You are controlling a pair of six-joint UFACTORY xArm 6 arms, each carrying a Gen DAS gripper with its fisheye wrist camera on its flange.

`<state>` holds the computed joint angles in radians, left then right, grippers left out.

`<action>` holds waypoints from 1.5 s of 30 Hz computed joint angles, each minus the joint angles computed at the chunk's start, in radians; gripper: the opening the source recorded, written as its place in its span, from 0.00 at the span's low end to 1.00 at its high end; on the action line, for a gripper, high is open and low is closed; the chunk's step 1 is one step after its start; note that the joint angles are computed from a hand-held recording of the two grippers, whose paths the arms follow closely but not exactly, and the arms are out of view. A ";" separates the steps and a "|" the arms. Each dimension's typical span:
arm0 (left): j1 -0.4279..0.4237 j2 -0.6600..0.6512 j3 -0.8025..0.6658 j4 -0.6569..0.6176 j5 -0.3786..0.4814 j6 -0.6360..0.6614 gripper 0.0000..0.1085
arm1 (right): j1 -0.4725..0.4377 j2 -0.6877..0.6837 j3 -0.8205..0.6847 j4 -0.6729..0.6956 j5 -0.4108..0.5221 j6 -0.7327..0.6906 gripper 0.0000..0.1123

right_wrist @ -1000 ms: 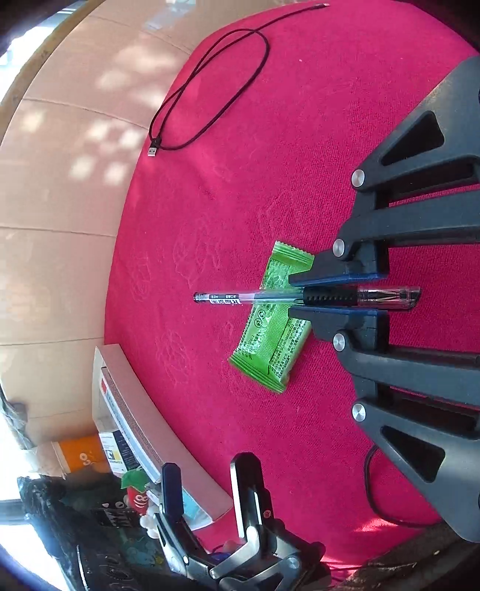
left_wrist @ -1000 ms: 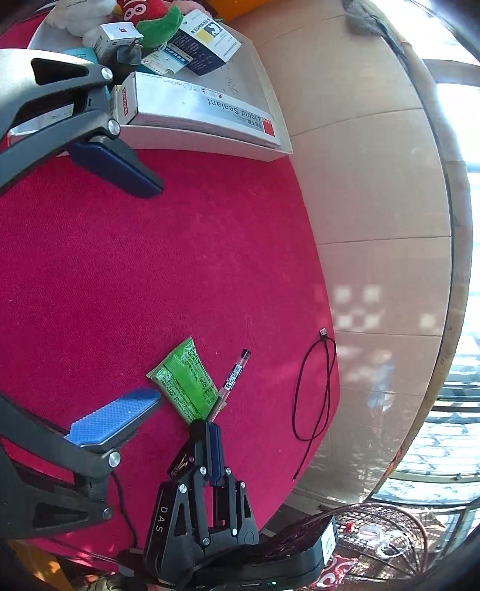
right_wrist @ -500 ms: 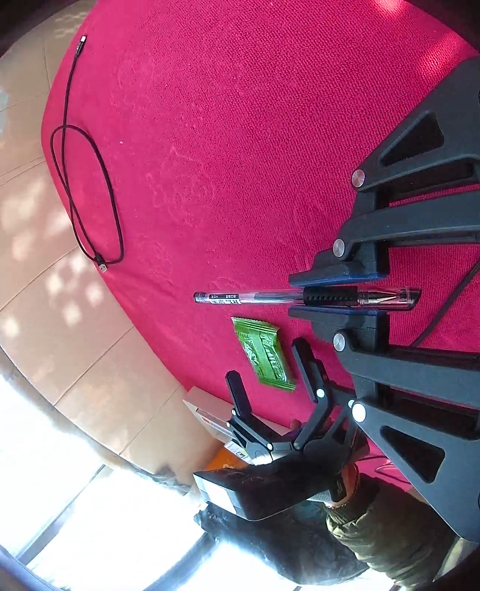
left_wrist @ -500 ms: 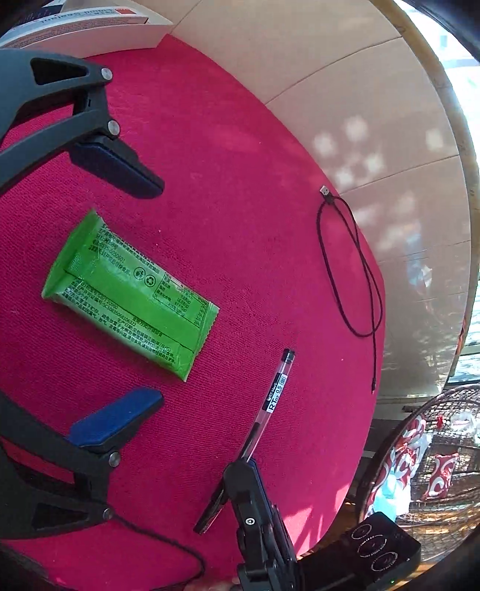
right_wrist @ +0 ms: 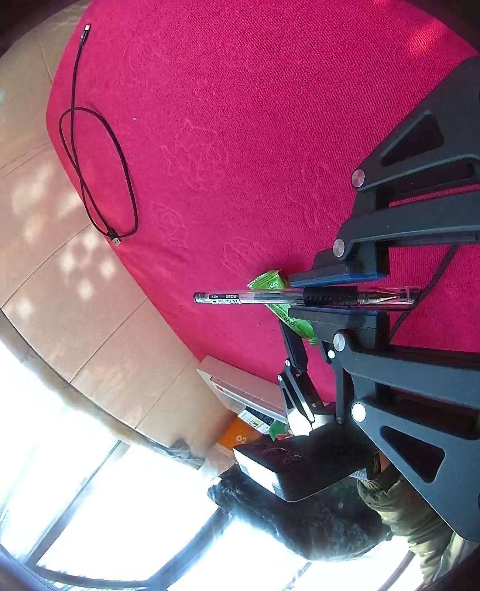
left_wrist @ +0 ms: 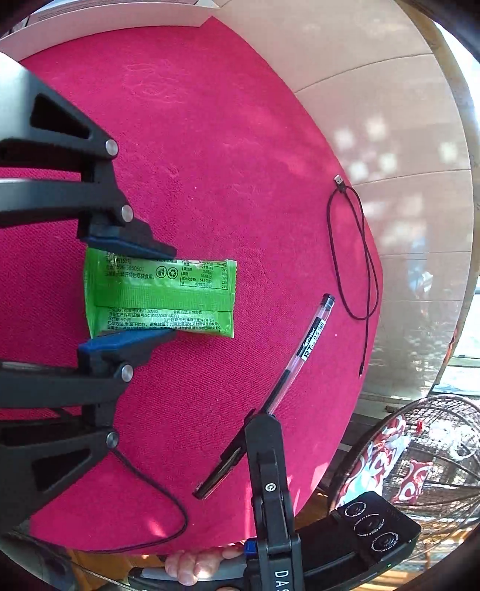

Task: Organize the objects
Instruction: 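Grasp the green packet with the left gripper while the right grasps the black pen, then carry the green packet and black pen over to the white tray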

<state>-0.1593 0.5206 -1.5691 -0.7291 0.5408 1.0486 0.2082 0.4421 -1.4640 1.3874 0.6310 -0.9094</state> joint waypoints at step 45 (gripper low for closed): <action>0.271 -0.363 0.342 -0.439 -0.477 -0.039 0.33 | 0.294 0.415 -0.843 -0.549 0.170 0.480 0.08</action>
<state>0.1121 0.1579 -1.2273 -1.1677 0.0637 1.0101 0.5027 0.8567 -2.3066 0.8386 0.8011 -0.4290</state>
